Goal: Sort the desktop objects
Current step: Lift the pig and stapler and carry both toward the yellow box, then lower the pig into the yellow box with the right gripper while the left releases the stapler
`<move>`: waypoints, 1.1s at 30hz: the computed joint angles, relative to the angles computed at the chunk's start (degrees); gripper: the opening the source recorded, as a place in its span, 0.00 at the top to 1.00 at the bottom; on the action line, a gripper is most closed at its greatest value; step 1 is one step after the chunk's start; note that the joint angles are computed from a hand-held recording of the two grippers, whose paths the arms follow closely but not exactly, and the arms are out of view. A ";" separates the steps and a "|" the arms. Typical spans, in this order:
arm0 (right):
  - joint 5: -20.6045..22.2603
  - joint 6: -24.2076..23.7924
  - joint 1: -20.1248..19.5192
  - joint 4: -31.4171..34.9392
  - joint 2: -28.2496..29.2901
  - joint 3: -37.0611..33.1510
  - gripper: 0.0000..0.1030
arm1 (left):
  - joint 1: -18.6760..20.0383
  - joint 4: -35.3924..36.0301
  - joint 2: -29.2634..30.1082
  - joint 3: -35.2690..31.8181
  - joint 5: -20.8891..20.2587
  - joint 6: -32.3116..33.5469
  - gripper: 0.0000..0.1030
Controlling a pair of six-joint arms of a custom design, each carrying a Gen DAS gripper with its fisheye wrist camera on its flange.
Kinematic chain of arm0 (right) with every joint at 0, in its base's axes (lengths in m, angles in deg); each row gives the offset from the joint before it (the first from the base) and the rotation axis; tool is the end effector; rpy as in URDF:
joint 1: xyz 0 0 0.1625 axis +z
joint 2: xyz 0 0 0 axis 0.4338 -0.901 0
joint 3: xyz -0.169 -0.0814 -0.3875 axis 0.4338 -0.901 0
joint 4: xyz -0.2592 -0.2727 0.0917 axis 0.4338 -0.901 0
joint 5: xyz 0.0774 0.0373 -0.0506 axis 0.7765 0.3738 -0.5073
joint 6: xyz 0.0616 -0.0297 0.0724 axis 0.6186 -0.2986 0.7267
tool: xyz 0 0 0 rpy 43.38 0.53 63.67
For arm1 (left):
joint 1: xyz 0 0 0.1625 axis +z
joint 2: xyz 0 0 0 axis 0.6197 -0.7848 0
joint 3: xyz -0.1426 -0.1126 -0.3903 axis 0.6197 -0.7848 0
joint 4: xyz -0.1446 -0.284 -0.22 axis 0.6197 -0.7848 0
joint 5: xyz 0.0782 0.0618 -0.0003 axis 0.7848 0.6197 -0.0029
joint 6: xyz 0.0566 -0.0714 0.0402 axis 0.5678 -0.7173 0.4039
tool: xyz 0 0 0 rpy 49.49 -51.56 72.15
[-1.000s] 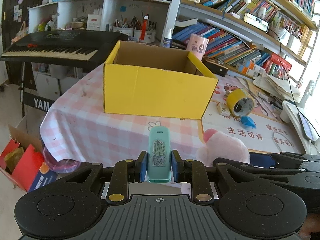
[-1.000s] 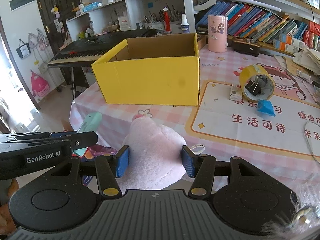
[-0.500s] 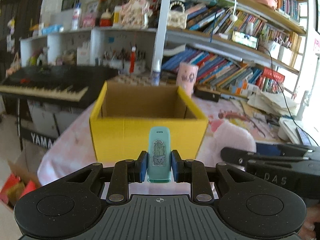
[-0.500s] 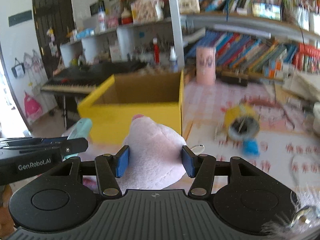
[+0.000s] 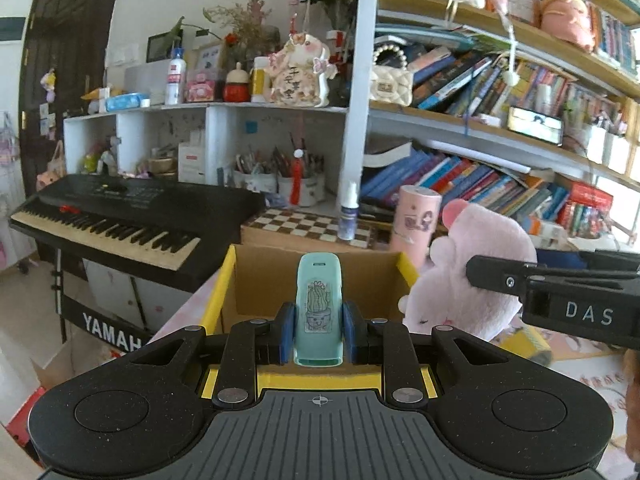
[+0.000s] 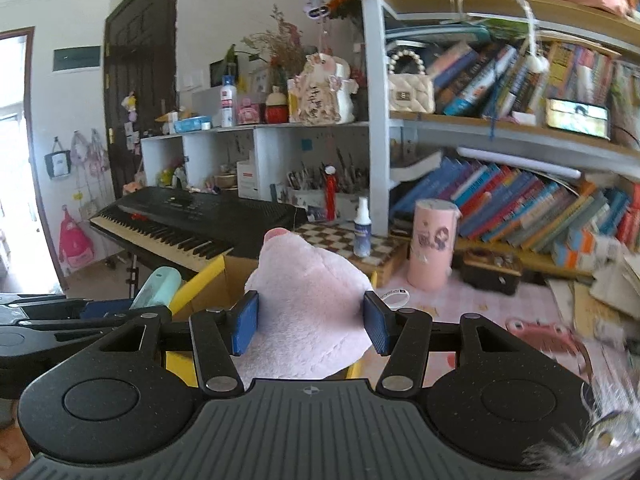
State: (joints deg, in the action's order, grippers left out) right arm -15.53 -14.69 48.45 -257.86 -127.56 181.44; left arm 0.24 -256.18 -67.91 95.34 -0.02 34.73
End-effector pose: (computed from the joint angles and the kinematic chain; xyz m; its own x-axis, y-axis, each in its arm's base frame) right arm -0.0103 -0.6309 0.3430 -0.6584 -0.4561 0.5987 -0.7496 0.3250 -0.5766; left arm -0.3933 -0.6000 -0.0958 -0.7553 -0.0860 -0.6497 0.5653 0.4161 -0.7122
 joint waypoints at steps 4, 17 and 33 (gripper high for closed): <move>-0.74 -3.50 1.11 5.03 3.12 -5.84 0.50 | 1.50 5.06 1.86 -4.69 0.79 -0.93 0.77; -5.49 -13.21 2.96 20.10 12.96 -22.04 0.50 | 5.12 29.62 2.70 -10.51 1.43 -16.50 0.77; -20.45 -24.95 5.87 38.42 23.75 -39.01 0.49 | 7.12 48.81 1.51 -13.31 -1.36 -29.11 0.77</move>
